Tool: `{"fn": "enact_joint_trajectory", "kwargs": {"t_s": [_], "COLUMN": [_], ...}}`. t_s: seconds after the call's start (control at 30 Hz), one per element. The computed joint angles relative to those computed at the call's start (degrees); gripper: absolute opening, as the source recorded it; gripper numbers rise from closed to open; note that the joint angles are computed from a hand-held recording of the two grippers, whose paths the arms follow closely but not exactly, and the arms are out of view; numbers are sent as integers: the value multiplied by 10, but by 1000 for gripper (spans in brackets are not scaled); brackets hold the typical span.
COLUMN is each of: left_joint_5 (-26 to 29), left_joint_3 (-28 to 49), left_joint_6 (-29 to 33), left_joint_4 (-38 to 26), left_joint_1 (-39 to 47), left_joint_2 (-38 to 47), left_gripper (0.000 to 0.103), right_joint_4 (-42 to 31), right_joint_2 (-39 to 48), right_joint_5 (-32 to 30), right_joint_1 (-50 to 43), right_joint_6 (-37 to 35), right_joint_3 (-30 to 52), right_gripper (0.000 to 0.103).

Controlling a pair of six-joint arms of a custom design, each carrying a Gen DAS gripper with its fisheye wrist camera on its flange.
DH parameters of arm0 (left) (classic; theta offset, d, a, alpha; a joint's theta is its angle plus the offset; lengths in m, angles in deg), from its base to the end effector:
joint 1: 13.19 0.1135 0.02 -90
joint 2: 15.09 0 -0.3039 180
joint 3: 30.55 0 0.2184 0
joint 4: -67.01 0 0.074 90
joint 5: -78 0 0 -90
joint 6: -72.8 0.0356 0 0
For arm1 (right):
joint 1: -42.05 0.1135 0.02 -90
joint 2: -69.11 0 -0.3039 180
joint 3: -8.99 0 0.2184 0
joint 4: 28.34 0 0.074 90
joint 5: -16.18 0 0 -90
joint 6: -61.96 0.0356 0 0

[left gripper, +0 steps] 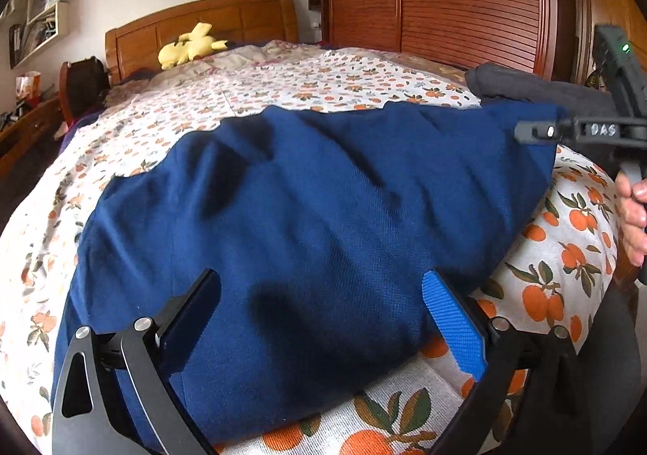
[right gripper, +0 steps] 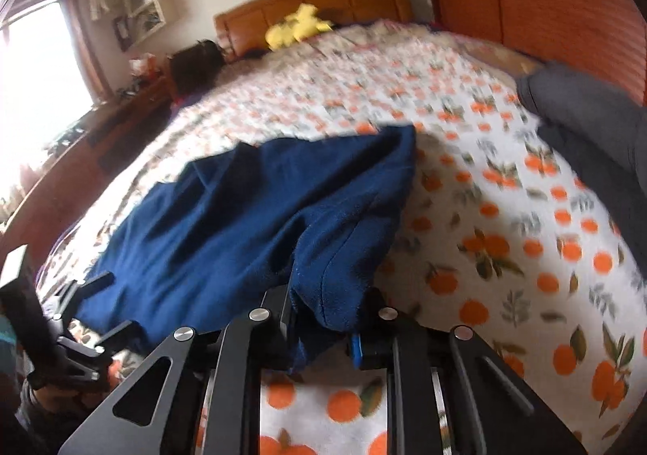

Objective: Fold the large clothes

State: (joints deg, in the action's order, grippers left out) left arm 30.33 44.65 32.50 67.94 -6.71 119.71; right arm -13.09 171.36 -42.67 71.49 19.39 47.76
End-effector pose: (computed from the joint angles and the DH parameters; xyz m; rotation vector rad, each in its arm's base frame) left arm 0.3970 0.0210 0.0551 1.0729 2.0344 -0.4791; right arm 0.2282 0.1076 0.1371 0.5883 2.1856 0.0424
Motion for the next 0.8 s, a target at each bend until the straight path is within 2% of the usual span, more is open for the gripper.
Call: {"fn": "enact_joint_trajectory", "kwargs": {"t_s": [0.1, 0.17, 0.23, 0.33, 0.4, 0.43, 0.47, 0.57, 0.67, 0.8], "left_joint_5": [-2, -5, -6, -6, -7, -7, -7, -3, 18, 45], "left_joint_3": [3, 3, 4, 5, 5, 5, 6, 11, 8, 19], "left_joint_6": [0, 0, 1, 1, 1, 1, 1, 0, 8, 12], "left_joint_4": [-1, 1, 0, -1, 0, 0, -1, -13, -24, -57], "left_joint_1": [-2, -3, -3, -4, -4, -4, -4, -1, 13, 34], "left_joint_2": [4, 6, 7, 8, 9, 9, 9, 7, -10, -29], "left_gripper": [101, 102, 102, 102, 102, 102, 102, 101, 101, 101], "right_joint_4": [-15, -4, 14, 26, 11, 11, 13, 26, -12, -51], "right_joint_2": [5, 12, 23, 36, 39, 37, 34, 10, -16, -20], "right_joint_5": [-12, -28, -48, -66, -69, -68, -66, -45, -12, 0], "right_joint_1": [-10, -24, -38, -50, -52, -51, -49, -32, -4, 18], "right_joint_6": [9, 19, 32, 37, 32, 27, 20, -7, -38, -80], "right_joint_3": [13, 8, 0, -2, 9, 10, 11, 13, 52, 109], "right_gripper": [19, 29, 34, 34, 31, 22, 18, 15, 14, 14]}}
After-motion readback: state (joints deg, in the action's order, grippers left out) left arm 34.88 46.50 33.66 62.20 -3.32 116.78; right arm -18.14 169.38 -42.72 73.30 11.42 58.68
